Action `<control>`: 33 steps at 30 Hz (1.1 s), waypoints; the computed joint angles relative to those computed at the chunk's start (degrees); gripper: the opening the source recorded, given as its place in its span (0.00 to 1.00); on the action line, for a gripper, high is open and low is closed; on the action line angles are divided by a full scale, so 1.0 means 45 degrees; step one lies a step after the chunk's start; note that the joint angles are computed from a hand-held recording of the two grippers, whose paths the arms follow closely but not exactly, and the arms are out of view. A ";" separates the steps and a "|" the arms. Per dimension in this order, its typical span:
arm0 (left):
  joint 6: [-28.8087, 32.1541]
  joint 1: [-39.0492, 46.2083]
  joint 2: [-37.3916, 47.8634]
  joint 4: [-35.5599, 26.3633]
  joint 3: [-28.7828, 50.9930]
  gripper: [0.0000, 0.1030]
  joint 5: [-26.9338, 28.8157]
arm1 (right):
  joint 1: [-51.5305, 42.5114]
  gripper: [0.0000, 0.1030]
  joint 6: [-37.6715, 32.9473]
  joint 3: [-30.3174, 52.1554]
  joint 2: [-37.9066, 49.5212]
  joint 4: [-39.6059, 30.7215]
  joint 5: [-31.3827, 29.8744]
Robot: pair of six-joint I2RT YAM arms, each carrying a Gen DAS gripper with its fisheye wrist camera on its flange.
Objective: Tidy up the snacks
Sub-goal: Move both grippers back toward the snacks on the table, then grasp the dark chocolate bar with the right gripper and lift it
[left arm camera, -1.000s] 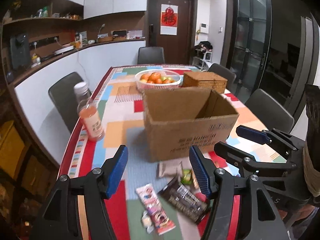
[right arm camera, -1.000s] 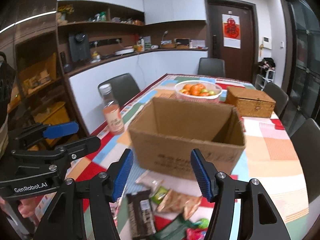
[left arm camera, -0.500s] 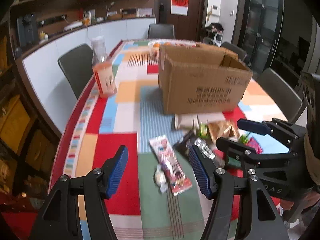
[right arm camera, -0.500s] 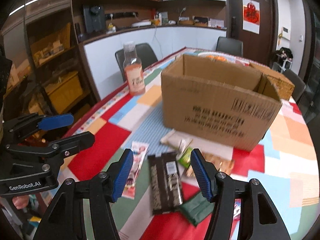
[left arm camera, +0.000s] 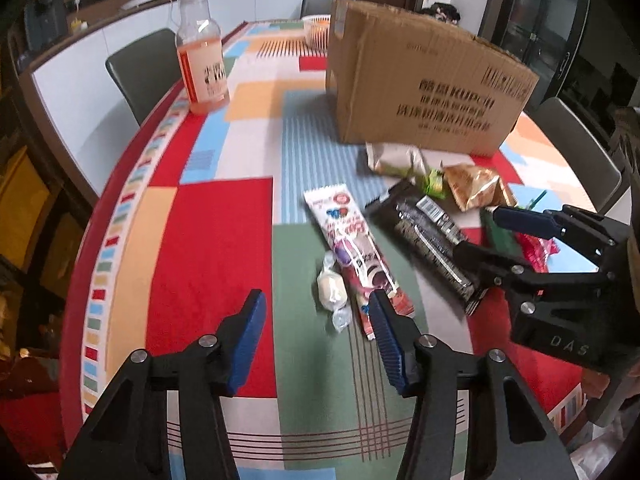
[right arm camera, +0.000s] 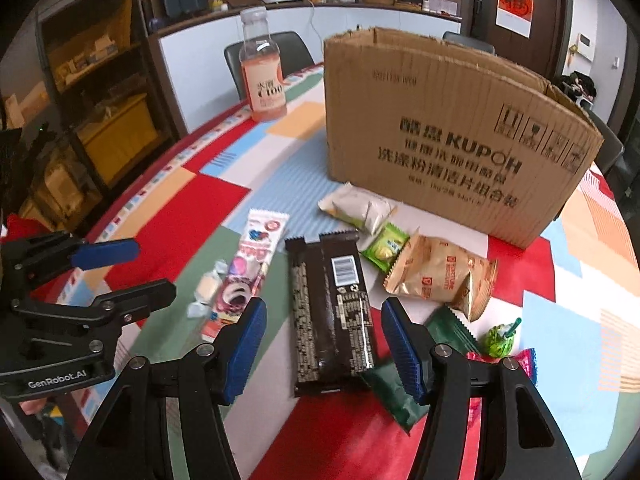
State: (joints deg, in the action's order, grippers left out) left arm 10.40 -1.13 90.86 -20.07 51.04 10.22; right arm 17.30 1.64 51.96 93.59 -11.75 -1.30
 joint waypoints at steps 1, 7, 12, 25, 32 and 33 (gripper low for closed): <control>0.0004 -0.0011 0.0067 0.0008 0.0010 0.49 0.0018 | -0.0030 0.59 -0.0007 0.0024 0.0077 -0.0024 -0.0041; 0.0033 -0.0087 0.0701 0.0163 0.0235 0.42 0.0006 | -0.0103 0.59 -0.0079 0.0175 0.0616 0.0057 -0.0129; -0.0101 -0.0181 0.1247 0.0203 0.0521 0.38 0.0087 | -0.0164 0.59 -0.0087 0.0423 0.1054 0.0093 -0.0221; -0.0658 -0.0335 0.2159 0.0446 0.0908 0.32 0.0043 | -0.0131 0.59 -0.0349 0.1259 0.2112 0.0005 -0.0372; -0.0846 -0.0708 0.2100 0.1030 0.0647 0.26 -0.0724 | -0.0145 0.59 -0.0398 0.1932 0.2927 -0.0222 -0.0306; -0.0812 -0.0749 0.2078 0.1109 0.0596 0.25 -0.0807 | -0.0158 0.59 -0.0357 0.2072 0.3089 -0.0293 -0.0291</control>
State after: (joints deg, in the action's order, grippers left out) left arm 6.74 -4.50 100.21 -15.08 53.73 6.59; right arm 16.59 0.03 61.28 107.49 -13.07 -2.61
